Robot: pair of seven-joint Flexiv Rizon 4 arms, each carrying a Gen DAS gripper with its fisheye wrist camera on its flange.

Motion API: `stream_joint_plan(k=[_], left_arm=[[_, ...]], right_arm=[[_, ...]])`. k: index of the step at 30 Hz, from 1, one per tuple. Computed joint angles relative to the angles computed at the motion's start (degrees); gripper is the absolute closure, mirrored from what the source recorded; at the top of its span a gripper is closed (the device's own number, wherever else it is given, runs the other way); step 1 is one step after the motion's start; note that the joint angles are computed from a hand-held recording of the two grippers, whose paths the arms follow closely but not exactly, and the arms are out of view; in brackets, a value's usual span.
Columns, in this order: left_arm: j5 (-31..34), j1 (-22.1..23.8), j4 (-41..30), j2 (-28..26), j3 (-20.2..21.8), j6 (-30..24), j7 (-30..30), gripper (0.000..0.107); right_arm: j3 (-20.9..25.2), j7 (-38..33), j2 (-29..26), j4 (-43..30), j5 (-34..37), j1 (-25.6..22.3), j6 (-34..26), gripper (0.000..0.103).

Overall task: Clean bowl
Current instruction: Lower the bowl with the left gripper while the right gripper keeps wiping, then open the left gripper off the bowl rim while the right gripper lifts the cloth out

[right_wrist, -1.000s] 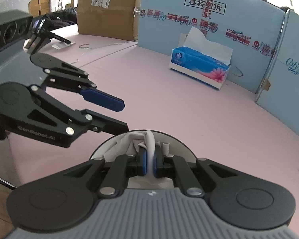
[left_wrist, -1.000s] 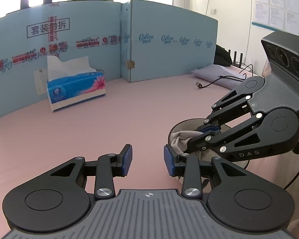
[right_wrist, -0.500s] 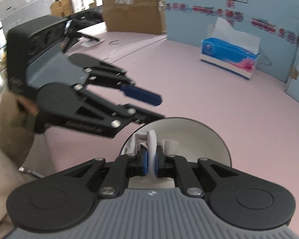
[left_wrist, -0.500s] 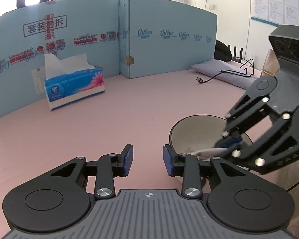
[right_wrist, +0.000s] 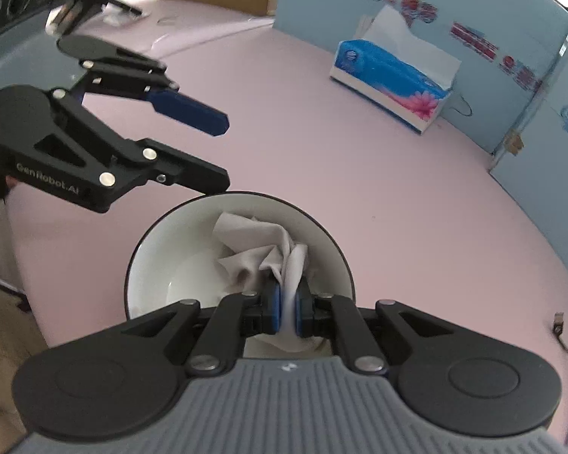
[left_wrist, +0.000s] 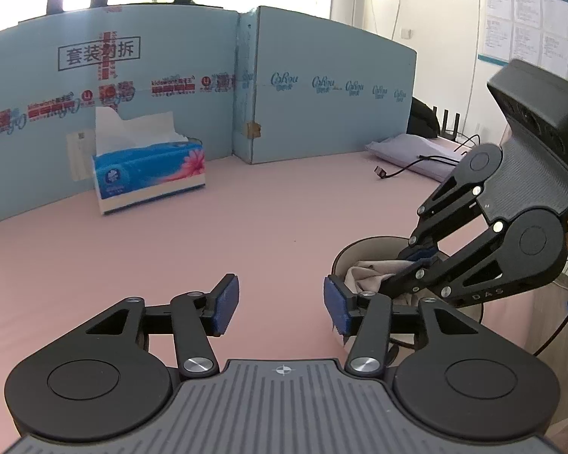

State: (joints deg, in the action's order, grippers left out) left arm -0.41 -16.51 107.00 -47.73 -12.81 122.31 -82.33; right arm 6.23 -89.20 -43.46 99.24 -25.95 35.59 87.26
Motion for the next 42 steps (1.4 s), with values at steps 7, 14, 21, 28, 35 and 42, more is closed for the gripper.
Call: stream_joint_plan(k=[7,14,21,28,35,42], left_arm=[[1.7,1.4,0.7,-0.3,-0.8,2.1,-1.2,0.041],[2.2,1.7,1.7,0.0,-0.4,4.0,-2.3,0.034],[1.5,0.9,2.4,0.6,0.2,4.7,-2.7,0.03],[0.9,0.2,3.0,1.0,0.5,4.7,-2.7,0.027],[0.8,0.0,3.0,1.2,0.3,4.4,-3.1,0.027],[-1.3,-2.0,2.3,1.6,1.1,3.1,-2.5,0.027]], right_arm=[[7.7,-5.2,0.3,-2.4,2.9,-5.2,-8.8,0.092],[12.0,-9.5,1.0,-2.0,8.5,-7.5,-10.8,0.09],[17.1,-13.6,-0.2,-4.5,13.9,-10.2,-12.8,0.089],[23.7,-19.5,-2.8,-7.8,22.3,-14.3,-14.0,0.091],[35.6,-27.9,-7.7,-10.5,34.5,-23.3,-11.5,0.091],[43.3,-35.2,-9.4,-8.4,40.4,-29.3,-7.4,0.092]])
